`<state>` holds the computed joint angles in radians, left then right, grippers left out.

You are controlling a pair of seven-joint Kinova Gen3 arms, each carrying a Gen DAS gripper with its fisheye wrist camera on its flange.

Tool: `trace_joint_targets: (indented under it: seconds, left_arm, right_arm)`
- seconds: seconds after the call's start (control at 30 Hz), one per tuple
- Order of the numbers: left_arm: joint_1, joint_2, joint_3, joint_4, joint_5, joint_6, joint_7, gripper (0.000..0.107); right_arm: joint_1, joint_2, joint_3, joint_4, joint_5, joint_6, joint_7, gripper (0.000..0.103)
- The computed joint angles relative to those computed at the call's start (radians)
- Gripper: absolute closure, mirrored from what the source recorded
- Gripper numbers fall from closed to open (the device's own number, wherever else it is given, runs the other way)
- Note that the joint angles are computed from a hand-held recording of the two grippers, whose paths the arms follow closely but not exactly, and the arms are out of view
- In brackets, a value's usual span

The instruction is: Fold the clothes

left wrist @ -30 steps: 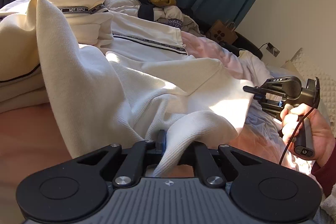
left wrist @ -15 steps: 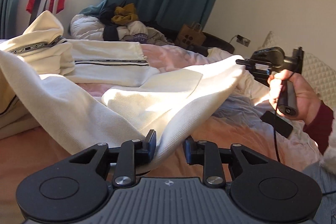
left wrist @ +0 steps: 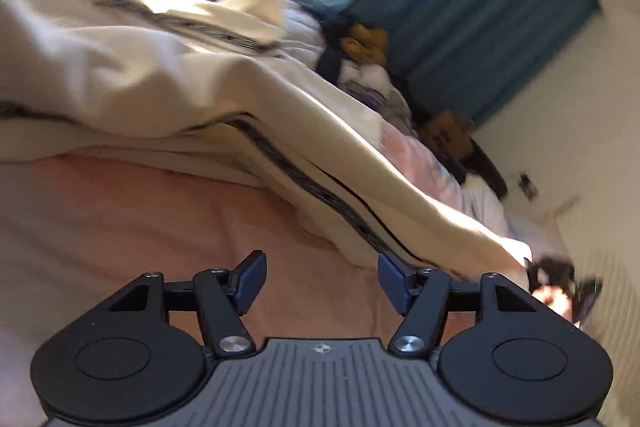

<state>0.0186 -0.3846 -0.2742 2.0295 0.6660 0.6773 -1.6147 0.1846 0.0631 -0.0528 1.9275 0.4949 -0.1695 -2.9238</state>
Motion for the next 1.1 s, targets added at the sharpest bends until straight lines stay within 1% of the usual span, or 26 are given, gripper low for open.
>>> trace_joint_targets:
  seconds: [0.03,0.07,0.1,0.13,0.17,0.23,0.27,0.3,0.33,0.37,0.43,0.5,0.53,0.63,0.67,0.7,0.73,0.8,0.83,0.87,0.93,1.0,1.03,1.07,1.1]
  left_arm:
    - [-0.046,-0.007,-0.031,0.014,0.034,0.02,0.041,0.039]
    - [-0.093,-0.007,-0.066,0.022,0.065,0.046,0.081,0.038]
    - [-0.139,-0.008,-0.094,0.034,0.098,0.061,0.122,0.037]
    - [-0.169,-0.015,-0.124,0.054,0.133,0.059,0.163,0.037]
    - [-0.213,-0.021,-0.136,0.074,0.161,0.053,0.203,0.038]
    - [-0.305,-0.034,-0.117,0.111,0.174,0.009,0.285,0.038]
    - [-0.352,-0.035,-0.09,0.117,0.158,-0.008,0.325,0.038]
    - [-0.379,-0.035,-0.068,0.119,0.135,-0.028,0.366,0.039]
    - [-0.389,-0.032,-0.059,0.117,0.114,-0.046,0.407,0.04]
    - [-0.379,-0.025,-0.066,0.111,0.106,-0.061,0.431,0.04]
    - [-0.32,-0.027,-0.096,0.119,0.097,-0.131,0.469,0.041]
    - [-0.262,-0.033,-0.122,0.116,0.048,-0.182,0.52,0.041]
    - [-0.256,-0.035,-0.122,0.113,0.028,-0.192,0.54,0.042]
    - [-0.312,-0.076,-0.06,0.135,-0.039,-0.236,0.646,0.043]
    - [-0.313,-0.09,-0.062,0.137,-0.059,-0.241,0.66,0.042]
    - [-0.305,-0.1,-0.068,0.135,-0.076,-0.241,0.669,0.041]
    - [-0.285,-0.102,-0.087,0.126,-0.089,-0.232,0.671,0.039]
    - [-0.217,-0.085,-0.163,0.085,-0.099,-0.191,0.652,0.036]
    - [-0.193,-0.075,-0.2,0.068,-0.097,-0.176,0.642,0.036]
    - [-0.175,-0.063,-0.232,0.052,-0.093,-0.16,0.632,0.036]
    - [-0.142,-0.036,-0.286,0.028,-0.073,-0.137,0.601,0.036]
    - [-0.123,0.01,-0.332,-0.007,-0.048,-0.088,0.562,0.038]
    - [-0.124,0.036,-0.349,-0.026,-0.035,-0.058,0.544,0.044]
    - [-0.126,0.058,-0.362,-0.04,-0.023,-0.033,0.525,0.047]
    - [-0.13,0.073,-0.369,-0.046,-0.013,-0.017,0.504,0.058]
  right_arm:
    - [-0.028,-0.004,0.037,0.007,-0.041,-0.001,0.022,0.097]
    - [-0.042,-0.003,0.056,0.009,-0.073,0.006,0.036,0.097]
    - [-0.037,-0.001,0.056,0.009,-0.089,0.015,0.036,0.097]
    - [-0.013,0.002,0.038,0.007,-0.089,0.025,0.021,0.097]
    - [0.024,0.007,0.002,0.004,-0.073,0.034,-0.008,0.097]
    - [0.116,0.016,-0.09,-0.001,-0.012,0.049,-0.089,0.097]
    - [0.144,0.017,-0.119,-0.002,0.026,0.056,-0.13,0.097]
    - [0.153,0.017,-0.13,-0.004,0.065,0.062,-0.17,0.097]
    - [0.163,0.017,-0.141,-0.005,0.098,0.067,-0.203,0.097]
    - [0.175,0.016,-0.154,-0.006,0.117,0.071,-0.22,0.097]
    - [0.172,0.012,-0.153,-0.004,0.122,0.072,-0.22,0.097]
    - [0.164,0.008,-0.146,-0.002,0.125,0.073,-0.216,0.097]
    - [0.158,0.006,-0.141,-0.003,0.127,0.076,-0.213,0.097]
    - [0.142,0.005,-0.13,-0.006,0.109,0.088,-0.196,0.097]
    - [0.148,0.006,-0.138,-0.008,0.108,0.094,-0.196,0.097]
    - [0.172,0.008,-0.163,-0.01,0.124,0.095,-0.213,0.097]
    - [0.204,0.009,-0.195,-0.012,0.148,0.095,-0.238,0.097]
    - [0.267,0.01,-0.261,-0.016,0.208,0.099,-0.296,0.097]
    - [0.283,0.009,-0.28,-0.017,0.223,0.102,-0.307,0.097]
    - [0.281,0.007,-0.28,-0.018,0.227,0.105,-0.301,0.097]
    - [0.225,0.0,-0.23,-0.017,0.186,0.107,-0.24,0.097]
    - [0.133,-0.004,-0.143,-0.018,0.121,0.113,-0.159,0.097]
    - [0.086,-0.004,-0.1,-0.02,0.084,0.119,-0.118,0.097]
    - [0.047,-0.004,-0.065,-0.022,0.047,0.126,-0.078,0.097]
    - [0.027,-0.002,-0.047,-0.025,0.008,0.133,-0.037,0.097]
